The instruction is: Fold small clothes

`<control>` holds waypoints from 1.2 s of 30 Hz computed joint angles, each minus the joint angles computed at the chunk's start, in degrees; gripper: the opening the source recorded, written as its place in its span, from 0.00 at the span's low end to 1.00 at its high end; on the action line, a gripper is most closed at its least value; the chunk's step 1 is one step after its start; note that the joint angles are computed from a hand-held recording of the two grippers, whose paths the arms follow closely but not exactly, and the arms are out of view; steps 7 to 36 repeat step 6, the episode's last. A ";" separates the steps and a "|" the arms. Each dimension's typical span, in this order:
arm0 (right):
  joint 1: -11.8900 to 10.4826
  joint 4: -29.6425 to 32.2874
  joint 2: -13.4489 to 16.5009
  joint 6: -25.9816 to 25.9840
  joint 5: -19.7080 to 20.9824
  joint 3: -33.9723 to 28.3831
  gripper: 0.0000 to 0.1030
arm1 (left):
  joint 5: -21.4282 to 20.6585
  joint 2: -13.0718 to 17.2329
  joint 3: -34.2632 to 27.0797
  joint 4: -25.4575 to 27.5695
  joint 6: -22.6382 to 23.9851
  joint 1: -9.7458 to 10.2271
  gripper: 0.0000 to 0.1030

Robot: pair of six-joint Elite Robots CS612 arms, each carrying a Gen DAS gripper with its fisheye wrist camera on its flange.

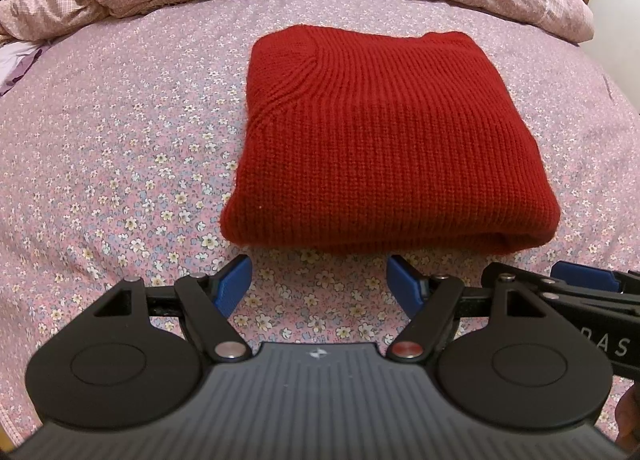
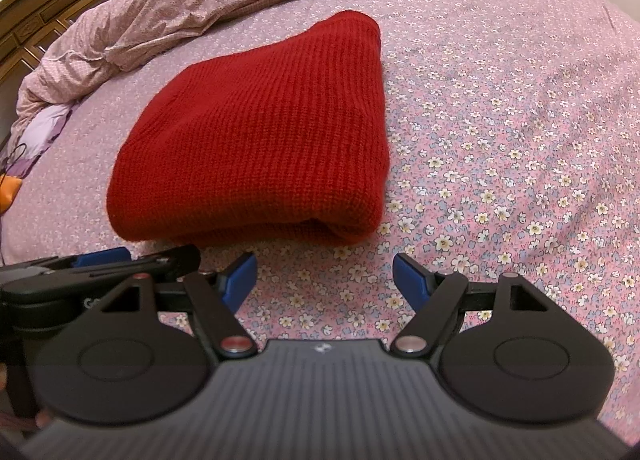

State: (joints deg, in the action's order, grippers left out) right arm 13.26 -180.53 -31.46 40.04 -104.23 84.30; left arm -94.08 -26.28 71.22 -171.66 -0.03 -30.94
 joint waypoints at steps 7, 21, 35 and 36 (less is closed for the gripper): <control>0.01 0.00 0.01 0.00 -0.03 -0.02 0.74 | -0.39 -0.04 -0.15 0.61 -0.05 0.14 0.76; 0.01 0.00 0.01 0.00 -0.03 -0.02 0.74 | -0.39 -0.04 -0.15 0.61 -0.05 0.14 0.76; 0.01 0.00 0.01 0.00 -0.03 -0.02 0.74 | -0.39 -0.04 -0.15 0.61 -0.05 0.14 0.76; 0.01 0.00 0.01 0.00 -0.03 -0.02 0.74 | -0.39 -0.04 -0.15 0.61 -0.05 0.14 0.76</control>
